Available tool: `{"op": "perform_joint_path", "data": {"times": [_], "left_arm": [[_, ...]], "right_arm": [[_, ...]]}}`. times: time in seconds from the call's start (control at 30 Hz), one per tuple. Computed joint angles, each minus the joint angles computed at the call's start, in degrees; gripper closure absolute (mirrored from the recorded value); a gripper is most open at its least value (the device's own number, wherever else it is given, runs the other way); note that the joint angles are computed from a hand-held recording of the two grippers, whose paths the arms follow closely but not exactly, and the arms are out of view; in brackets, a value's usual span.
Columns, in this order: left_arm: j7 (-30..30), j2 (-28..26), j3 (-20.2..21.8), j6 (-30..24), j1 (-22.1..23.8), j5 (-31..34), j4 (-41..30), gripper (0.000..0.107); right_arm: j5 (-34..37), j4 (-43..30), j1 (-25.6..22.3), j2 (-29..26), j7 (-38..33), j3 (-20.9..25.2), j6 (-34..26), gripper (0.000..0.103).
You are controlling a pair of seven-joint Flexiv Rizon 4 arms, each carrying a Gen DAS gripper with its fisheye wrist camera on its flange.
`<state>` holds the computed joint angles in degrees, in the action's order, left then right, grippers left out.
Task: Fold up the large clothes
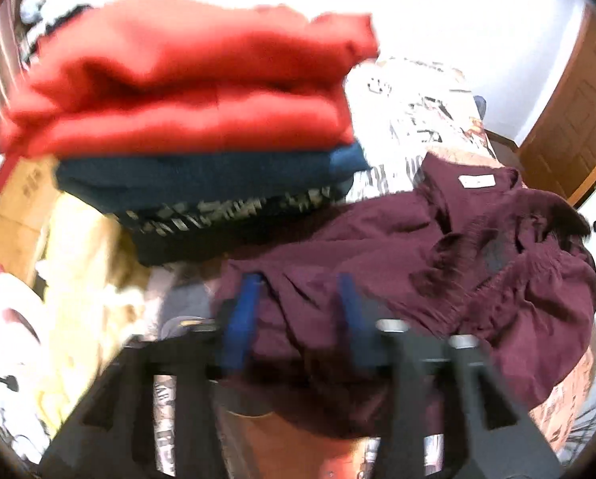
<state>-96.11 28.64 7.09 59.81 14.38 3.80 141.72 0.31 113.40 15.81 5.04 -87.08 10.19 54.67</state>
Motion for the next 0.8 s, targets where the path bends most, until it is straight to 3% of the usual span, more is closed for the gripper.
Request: {"op": "perform_joint_path", "data": {"times": [0.17,0.4,0.57,0.8], "left_arm": [[-2.01,4.99,-3.16,-1.37,1.57,4.73,-1.23,0.034],[-0.21,6.63,-0.61,-4.40,-2.17,0.86,0.42,0.027],[0.70,2.82,-1.01,-3.63,-4.29,-1.72,1.69,0.027],[1.56,-8.06,-1.97,1.30,-7.55,-6.88,1.05,0.027]], "right_arm": [[4.51,0.21,1.05,3.85,-3.76,0.15,-2.14,0.043],[6.26,1.80,3.02,6.15,-5.64,0.88,-3.25,0.042],[5.83,2.82,4.61,5.96,-5.93,2.07,-4.33,0.042],[3.84,4.24,7.11,3.38,-5.90,3.71,-4.55,0.042]]}}
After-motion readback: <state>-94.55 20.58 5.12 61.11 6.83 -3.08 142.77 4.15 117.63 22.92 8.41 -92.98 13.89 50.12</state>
